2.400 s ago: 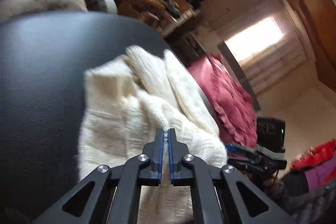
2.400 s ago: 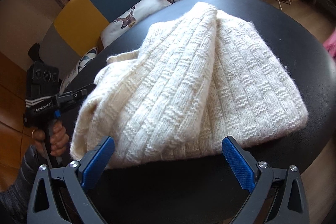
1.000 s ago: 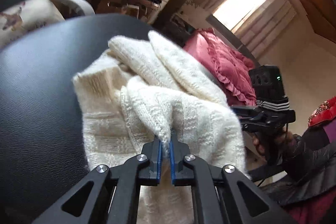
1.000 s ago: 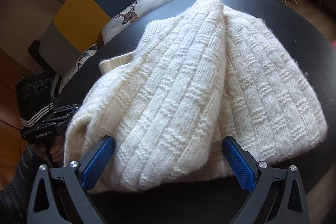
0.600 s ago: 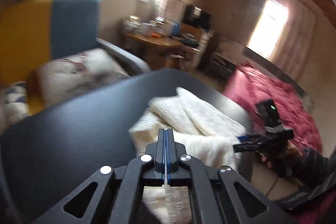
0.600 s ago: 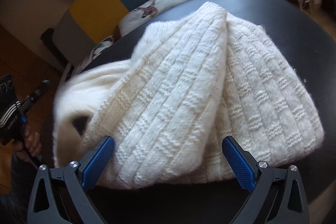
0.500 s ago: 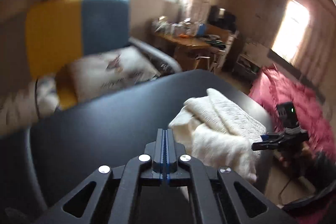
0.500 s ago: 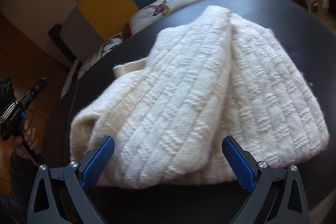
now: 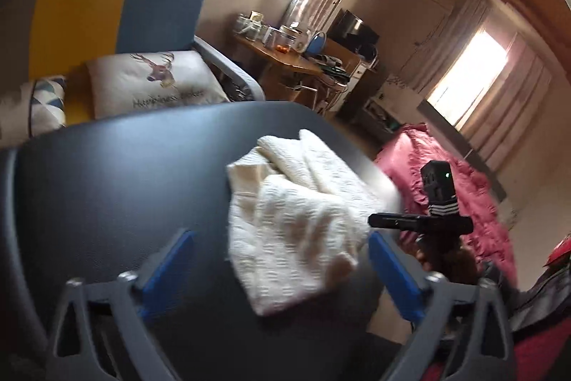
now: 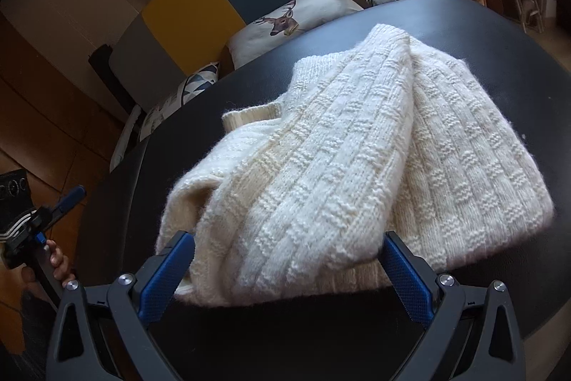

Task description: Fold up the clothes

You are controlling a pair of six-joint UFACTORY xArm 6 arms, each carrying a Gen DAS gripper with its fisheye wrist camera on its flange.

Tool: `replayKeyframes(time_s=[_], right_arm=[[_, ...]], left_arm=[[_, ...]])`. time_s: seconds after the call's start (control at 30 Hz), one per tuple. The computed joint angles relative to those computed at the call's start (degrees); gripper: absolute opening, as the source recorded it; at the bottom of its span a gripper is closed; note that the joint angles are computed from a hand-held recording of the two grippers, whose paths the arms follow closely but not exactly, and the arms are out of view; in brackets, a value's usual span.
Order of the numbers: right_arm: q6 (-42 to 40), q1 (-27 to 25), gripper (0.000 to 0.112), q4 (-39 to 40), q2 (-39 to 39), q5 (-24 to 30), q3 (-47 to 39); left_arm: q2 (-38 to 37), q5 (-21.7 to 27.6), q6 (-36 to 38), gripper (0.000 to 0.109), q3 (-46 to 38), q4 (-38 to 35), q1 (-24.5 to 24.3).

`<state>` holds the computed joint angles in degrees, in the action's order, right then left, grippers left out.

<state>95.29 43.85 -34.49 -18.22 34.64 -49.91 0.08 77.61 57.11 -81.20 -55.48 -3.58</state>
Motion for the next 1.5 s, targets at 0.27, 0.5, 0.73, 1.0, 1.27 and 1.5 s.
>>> replayKeyframes(time_s=[0.27, 0.5, 0.73, 1.0, 1.27, 1.5], right_arm=[[3.44, 2.76, 0.103, -4.05, -1.10, 2.96, -0.83], [5.06, 4.68, 0.103, -7.58, -2.36, 6.49, -1.66], [4.69, 9.20, 0.103, -11.25, -3.47, 21.90, -5.15], [2.61, 5.05, 0.103, -6.32, -12.09, 13.81, 4.16], [-27.08, -12.73, 0.103, 20.32, -11.72, -10.78, 9.38], [-51.14, -18.69, 0.103, 48.17, -0.34, -12.89, 6.02]], left_arm=[[-5.14, -3.99, -4.44, 0.103, 2.87, 2.60, -3.00], [-14.19, -13.51, 0.19, 0.066, 11.09, 3.01, -6.11], [-14.88, -28.34, -3.62, 0.039, 17.03, 10.12, -15.49], [8.40, -15.30, -4.92, 0.041, -0.63, 4.14, -13.66], [19.92, -2.65, -1.01, 0.042, -14.18, 7.35, -14.22], [23.47, 0.48, -2.28, 0.042, -16.94, 6.30, -13.43]])
